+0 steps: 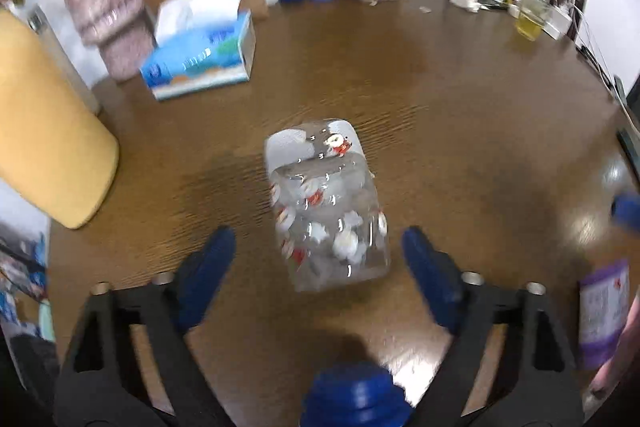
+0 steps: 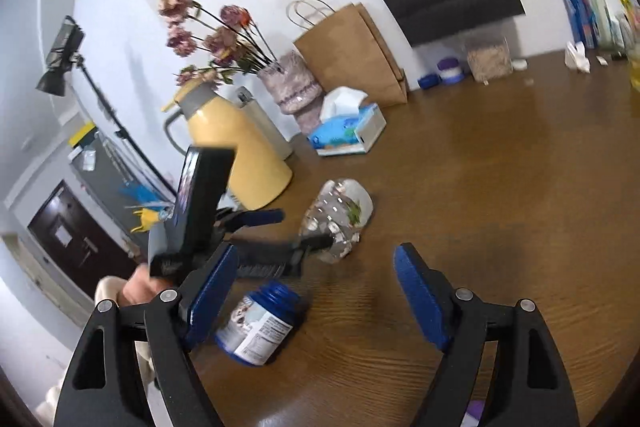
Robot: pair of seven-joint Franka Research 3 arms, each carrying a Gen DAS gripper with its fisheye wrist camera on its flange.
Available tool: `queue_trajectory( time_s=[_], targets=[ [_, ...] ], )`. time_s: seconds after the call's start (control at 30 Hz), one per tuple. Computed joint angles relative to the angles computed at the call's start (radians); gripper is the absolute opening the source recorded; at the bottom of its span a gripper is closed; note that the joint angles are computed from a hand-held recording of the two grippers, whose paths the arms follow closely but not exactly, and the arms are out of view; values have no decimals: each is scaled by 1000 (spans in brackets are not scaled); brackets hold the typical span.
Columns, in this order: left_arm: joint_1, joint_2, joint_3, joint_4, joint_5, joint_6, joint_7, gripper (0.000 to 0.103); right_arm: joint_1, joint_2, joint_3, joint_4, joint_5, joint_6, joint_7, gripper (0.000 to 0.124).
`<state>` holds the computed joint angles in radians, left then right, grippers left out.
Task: Flip cup upright
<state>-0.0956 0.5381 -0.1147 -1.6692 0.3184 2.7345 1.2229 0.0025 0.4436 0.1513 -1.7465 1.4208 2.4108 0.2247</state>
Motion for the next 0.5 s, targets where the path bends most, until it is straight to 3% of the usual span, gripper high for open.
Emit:
queue_trajectory(
  time_s=[0.07,0.1,0.13,0.2,0.27,0.37,0.5],
  targets=[
    [33,43,-39,52,-58,-36,39,61,18,19,12,12,-29,61,-1,84],
    [33,57,-40,72,-69,-51,41,60,57,11,2,1,-22,164,-53,84],
    [25,61,-32,77,-68,-45,31,60,65,2,17,-8,30,242,-152,84],
    [9,69,-14,93,-57,-55,14,59,50,-1,45,-2,173,299,-382,84],
    [-25,64,25,97,-13,-52,-29,59,88,35,23,47,171,389,-429,84],
    [-65,11,75,39,70,39,-124,59,70,93,8,126,18,346,-283,84],
    [-113,-83,111,-84,187,204,-226,59,-31,129,39,201,-51,143,-184,84]
  ],
)
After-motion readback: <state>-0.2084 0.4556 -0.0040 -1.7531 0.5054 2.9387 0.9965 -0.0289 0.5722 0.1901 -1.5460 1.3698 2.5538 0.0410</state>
